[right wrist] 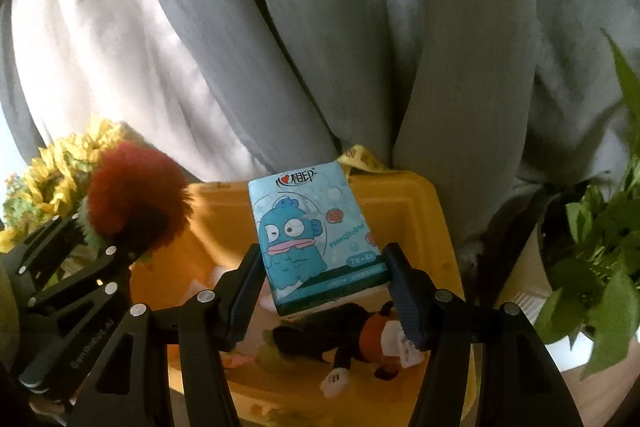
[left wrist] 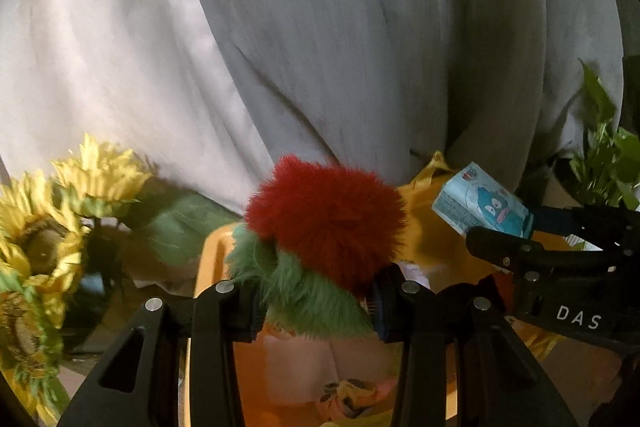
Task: Organize soft objects
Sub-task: 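Open both tools to drop the plush and tissue pack into the crate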
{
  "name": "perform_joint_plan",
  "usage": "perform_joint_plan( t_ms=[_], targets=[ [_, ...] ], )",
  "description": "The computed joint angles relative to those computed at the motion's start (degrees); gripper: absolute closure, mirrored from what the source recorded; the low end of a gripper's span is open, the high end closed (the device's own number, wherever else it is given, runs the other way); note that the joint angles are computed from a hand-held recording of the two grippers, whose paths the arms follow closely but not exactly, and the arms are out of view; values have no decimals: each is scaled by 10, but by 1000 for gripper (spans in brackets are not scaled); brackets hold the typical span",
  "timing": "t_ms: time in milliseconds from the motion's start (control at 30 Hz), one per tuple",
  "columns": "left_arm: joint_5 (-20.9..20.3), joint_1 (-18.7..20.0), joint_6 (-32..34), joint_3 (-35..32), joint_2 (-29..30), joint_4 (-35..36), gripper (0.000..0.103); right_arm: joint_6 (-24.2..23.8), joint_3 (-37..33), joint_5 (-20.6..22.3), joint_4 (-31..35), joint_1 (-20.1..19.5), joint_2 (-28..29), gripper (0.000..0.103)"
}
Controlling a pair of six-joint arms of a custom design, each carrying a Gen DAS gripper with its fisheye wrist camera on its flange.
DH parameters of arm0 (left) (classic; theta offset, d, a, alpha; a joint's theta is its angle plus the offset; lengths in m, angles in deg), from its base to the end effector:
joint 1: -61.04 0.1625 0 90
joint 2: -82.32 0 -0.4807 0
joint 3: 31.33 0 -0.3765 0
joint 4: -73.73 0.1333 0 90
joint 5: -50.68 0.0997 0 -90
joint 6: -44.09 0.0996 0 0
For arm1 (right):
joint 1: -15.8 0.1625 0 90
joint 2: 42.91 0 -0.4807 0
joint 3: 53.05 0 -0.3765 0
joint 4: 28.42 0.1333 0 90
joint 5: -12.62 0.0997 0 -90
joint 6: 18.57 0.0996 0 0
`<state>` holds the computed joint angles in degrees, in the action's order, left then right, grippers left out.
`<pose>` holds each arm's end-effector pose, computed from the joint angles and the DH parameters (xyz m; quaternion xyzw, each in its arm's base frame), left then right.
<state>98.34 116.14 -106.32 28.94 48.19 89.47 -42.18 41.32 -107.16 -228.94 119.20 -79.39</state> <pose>-0.2500 -0.7086 0.1430 0.3298 0.7987 -0.3950 0.3118 0.2474 -0.6769 0.1562 0.1669 -0.8576 0.4062 0.2675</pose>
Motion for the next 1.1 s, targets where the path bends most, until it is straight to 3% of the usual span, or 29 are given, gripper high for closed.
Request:
perform_joint_plan(
  t_ms=[200,300,367,567,1100],
  targets=[
    [1,9,-28,-52,31,72,61,6,-22,-13,36,-4,9,42],
    [-2,12,-36,-67,43,95,54,11,-31,-15,56,-6,11,42],
    [-6,13,-41,-60,38,94,43,18,-37,-19,65,-7,13,41],
    [-22,9,-49,-31,21,67,36,11,-39,-33,52,-4,18,31],
    [-96,-65,-50,199,-126,-120,23,-35,95,-47,-115,39,-36,31]
  ],
)
